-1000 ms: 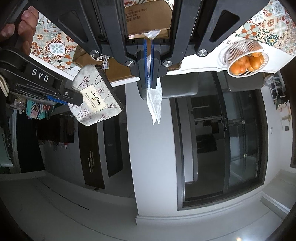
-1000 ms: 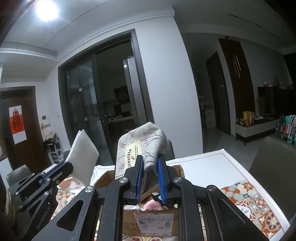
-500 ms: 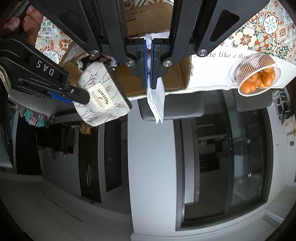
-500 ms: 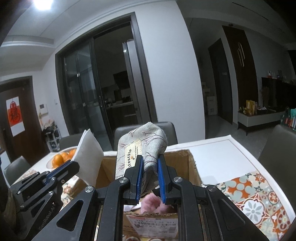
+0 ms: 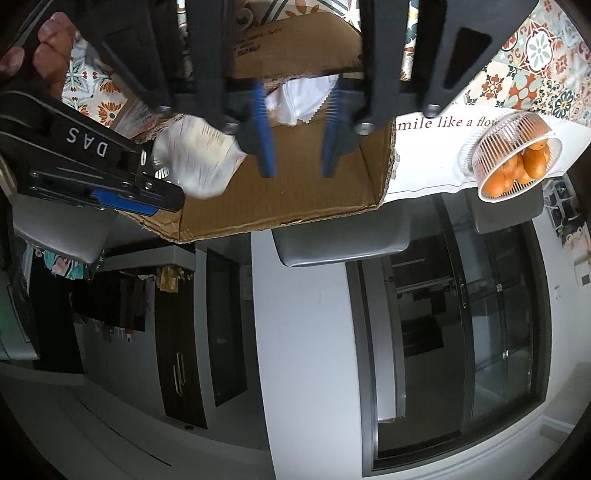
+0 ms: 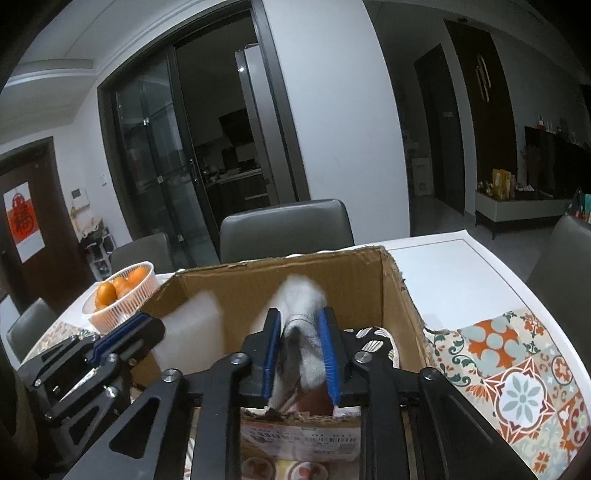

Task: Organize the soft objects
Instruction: 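Open both tools to drop the tissue and floral pouch into the box, then move both tools back from the box to the pink towel and hair tie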

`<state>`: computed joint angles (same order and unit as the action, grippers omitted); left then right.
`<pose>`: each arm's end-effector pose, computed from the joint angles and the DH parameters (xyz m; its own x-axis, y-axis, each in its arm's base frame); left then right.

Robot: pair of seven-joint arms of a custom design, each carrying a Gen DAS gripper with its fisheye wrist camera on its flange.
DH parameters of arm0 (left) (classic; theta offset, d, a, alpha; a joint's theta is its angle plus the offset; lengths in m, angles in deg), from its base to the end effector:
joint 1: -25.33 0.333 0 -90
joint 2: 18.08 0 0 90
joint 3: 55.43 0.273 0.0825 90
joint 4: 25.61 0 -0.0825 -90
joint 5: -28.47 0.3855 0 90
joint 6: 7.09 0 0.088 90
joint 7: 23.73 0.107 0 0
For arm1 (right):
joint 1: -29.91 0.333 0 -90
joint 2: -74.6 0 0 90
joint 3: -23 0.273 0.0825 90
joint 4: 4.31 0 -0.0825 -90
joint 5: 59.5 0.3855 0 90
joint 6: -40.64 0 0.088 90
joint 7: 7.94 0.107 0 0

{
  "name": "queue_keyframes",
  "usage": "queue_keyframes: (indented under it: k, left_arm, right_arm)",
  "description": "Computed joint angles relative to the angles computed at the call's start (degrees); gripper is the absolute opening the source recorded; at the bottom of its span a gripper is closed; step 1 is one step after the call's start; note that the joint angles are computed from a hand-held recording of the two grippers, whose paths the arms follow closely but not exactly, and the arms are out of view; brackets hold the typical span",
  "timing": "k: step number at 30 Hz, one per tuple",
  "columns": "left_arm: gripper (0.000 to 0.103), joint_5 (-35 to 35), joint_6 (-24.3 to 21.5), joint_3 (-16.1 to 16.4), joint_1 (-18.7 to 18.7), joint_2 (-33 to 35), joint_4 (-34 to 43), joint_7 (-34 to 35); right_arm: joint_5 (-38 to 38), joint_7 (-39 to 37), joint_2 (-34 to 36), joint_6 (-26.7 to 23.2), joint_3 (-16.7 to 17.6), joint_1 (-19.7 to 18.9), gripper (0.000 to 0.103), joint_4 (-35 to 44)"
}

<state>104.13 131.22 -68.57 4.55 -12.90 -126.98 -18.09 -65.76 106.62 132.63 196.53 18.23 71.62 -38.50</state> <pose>0.5297 -0.3443 0.5273 0.1321 -0.9874 -0.0865 -0.3908 0.0283 -0.9200 0.6085 0.5170 0.5068 0.4684 -0.8596 -0.2041 -0.4781 -0.0523 -0.8768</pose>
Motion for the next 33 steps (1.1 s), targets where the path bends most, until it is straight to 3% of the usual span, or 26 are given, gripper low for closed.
queue_keyframes:
  k: [4,10,27,29,33]
  left_arm:
    - [0.038,1.21,-2.39,-0.37,-0.35,-1.51,-1.42,-1.96]
    - [0.042,2.09,-5.4,-2.1,-0.47,-4.42,-3.96,-3.62]
    - [0.048,1.66,-11.79,-7.42,-1.17,-11.25,-8.39,-5.55]
    - [0.049,0.92,-12.53,-7.94,-1.34,-11.94,-8.91,-5.49]
    - [0.049,-0.57,-13.84,-8.98,-1.69,-12.76,-9.58,-5.45]
  right_arm:
    - [-3.34,4.08,-6.65,4.83,-3.33,2.03,0.038,-11.18]
    - [-8.03,8.53,-15.46,10.51,-6.27,4.4,0.038,-25.01]
    - [-20.93,20.4,-32.8,20.02,-13.37,11.36,0.038,-48.71]
    - [-23.73,23.24,-34.67,20.86,-15.16,12.95,0.046,-51.24]
    - [-30.17,28.6,-37.45,21.75,-17.18,14.76,0.047,-54.74]
